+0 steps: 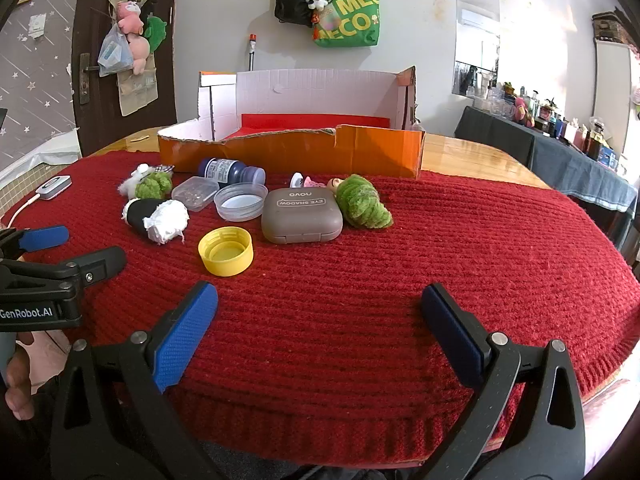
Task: Organize objects
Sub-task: 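Move the left tool to the black-and-white roll while the right tool approaches the yellow cap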
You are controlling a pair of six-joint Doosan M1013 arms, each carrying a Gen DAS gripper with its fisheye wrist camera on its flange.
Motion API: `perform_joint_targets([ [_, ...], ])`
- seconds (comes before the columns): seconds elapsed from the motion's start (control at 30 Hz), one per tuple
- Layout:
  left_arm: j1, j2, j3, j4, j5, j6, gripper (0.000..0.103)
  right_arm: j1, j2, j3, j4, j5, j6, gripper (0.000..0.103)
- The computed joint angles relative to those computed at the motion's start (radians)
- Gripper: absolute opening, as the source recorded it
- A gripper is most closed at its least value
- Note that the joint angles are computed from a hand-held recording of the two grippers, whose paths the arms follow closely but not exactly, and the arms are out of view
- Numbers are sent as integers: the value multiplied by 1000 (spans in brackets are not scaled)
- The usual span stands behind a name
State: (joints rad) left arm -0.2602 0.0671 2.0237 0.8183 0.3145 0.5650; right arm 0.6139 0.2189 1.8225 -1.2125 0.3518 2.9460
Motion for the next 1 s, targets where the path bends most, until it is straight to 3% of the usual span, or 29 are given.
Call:
perform_joint_targets([
  [0.3,-4,0,-1,-5,8,8,103,2,-4,-3,61,5,-66,103],
  [0.57,-2,1,-20,-144,8,171,95,14,-24,-7,35,-6,-97,95],
  [0.7,-1,3,-34,-263,4,301,92,-2,-26,-20,168,-35,-218,87],
  [1.0,-5,10,-60,-365,10,425,91,-15,-12,-45,405,-43,-463,76],
])
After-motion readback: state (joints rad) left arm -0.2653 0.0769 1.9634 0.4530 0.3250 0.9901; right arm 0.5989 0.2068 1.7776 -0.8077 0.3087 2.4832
